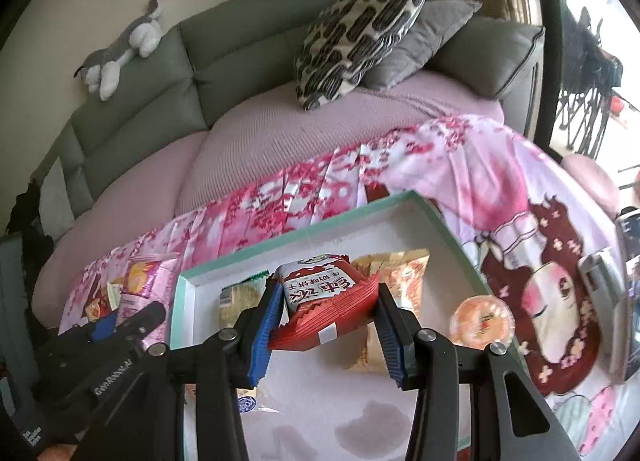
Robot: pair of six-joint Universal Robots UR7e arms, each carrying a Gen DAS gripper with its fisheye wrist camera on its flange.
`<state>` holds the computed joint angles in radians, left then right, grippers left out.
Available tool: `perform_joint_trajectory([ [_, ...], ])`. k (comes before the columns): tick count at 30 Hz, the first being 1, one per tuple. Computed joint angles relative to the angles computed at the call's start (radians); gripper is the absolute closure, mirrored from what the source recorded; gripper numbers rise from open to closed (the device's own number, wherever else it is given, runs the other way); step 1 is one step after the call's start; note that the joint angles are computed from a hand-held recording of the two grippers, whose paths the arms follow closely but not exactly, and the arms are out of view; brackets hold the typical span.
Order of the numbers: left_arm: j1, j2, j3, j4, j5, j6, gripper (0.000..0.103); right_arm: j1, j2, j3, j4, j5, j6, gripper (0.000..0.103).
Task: Organize snacks
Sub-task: 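Carry the pink pack over the tray with the left gripper while the right gripper carries the red pack, then open the left gripper to drop the pink pack while the right gripper releases the red pack in the tray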
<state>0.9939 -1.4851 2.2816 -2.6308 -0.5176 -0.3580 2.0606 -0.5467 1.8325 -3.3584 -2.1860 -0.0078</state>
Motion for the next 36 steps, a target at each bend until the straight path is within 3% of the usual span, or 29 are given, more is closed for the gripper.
perform_joint_trajectory([
  [11, 0.044, 0.081, -0.025, -0.084, 0.001, 0.052, 0.062, -0.029, 0.047, -0.040, 0.004, 0.028, -0.009, 0.054],
  [24, 0.050, 0.095, -0.043, -0.036, -0.004, 0.021, 0.060, -0.032, 0.047, -0.057, 0.067, 0.000, 0.013, 0.054],
  [27, 0.042, 0.087, -0.042, -0.012, 0.001, 0.009, 0.048, -0.031, 0.043, -0.058, 0.080, -0.007, 0.022, 0.052],
  [33, 0.025, 0.060, -0.037, 0.048, 0.026, -0.037, 0.046, -0.028, 0.026, -0.052, 0.101, -0.026, 0.050, 0.051],
  [36, 0.021, 0.043, -0.038, 0.086, 0.042, -0.085, 0.043, -0.013, 0.018, -0.051, 0.107, -0.075, 0.059, 0.042],
])
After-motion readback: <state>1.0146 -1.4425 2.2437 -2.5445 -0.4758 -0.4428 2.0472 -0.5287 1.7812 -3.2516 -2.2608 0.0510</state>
